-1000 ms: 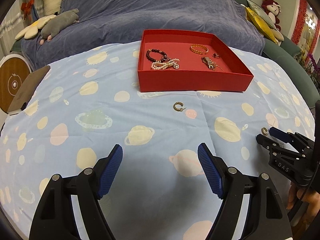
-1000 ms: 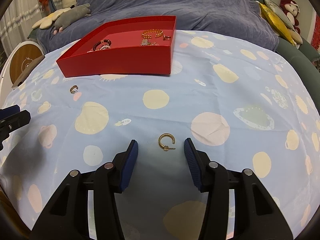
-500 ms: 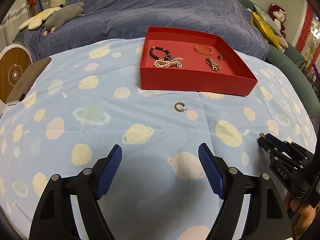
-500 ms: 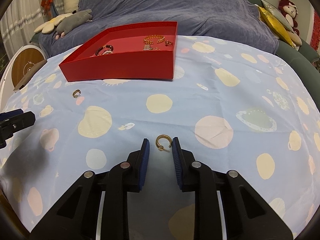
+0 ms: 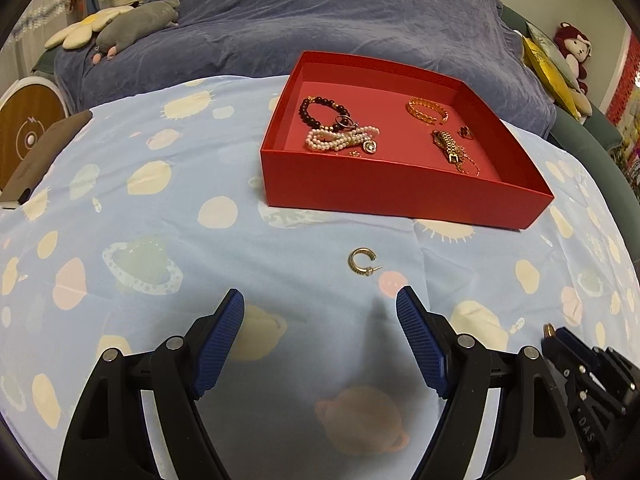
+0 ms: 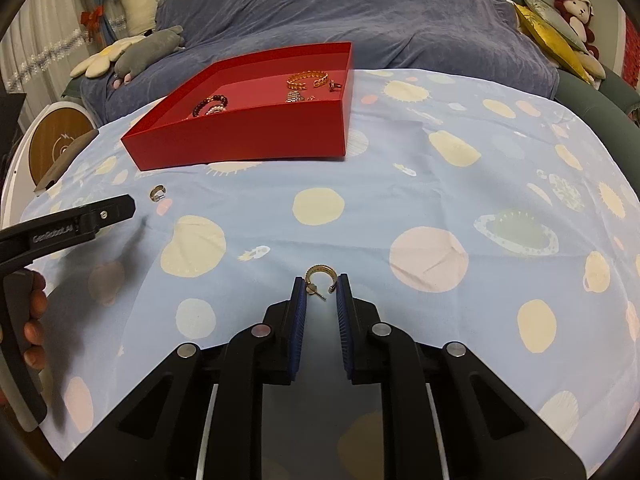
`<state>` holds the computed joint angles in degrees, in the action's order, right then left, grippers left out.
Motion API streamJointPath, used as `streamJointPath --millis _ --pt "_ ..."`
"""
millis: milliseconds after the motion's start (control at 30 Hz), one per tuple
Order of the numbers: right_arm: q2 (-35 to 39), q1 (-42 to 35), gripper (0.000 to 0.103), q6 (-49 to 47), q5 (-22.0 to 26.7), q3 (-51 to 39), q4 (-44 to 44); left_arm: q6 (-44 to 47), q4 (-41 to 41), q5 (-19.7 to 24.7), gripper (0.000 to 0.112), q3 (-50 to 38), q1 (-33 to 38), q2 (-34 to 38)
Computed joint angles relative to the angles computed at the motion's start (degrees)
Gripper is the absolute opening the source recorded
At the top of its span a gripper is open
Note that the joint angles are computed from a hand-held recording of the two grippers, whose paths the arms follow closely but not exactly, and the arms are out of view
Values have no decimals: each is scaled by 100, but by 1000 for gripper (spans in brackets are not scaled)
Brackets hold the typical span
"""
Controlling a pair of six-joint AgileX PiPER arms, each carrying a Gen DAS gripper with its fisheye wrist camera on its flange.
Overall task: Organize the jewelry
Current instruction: 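Grasp a gold hoop earring with the right tool while the left tool grasps another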
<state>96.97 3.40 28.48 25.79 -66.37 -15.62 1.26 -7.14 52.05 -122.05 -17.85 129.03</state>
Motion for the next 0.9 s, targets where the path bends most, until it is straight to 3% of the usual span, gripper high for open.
streamJointPath --millis 133,300,333,500,567,900 --pt "-8 -44 15 -146 -30 16 164 -169 40 157 71 -620 -112 363" --pt "-42 -102 15 -393 -60 59 396 -368 267 546 56 -1386 -244 844" --pt "-50 -101 15 -409 -62 67 417 -418 409 393 54 -1253 -286 795" --pt "-78 -120 15 -510 -55 87 520 -368 530 371 24 -1286 -340 818" --pt "-81 -119 15 -500 -48 87 513 -341 541 325 17 -1234 -339 797" --pt "-128 -71 15 -495 6 85 552 -266 447 298 17 -1048 -326 663"
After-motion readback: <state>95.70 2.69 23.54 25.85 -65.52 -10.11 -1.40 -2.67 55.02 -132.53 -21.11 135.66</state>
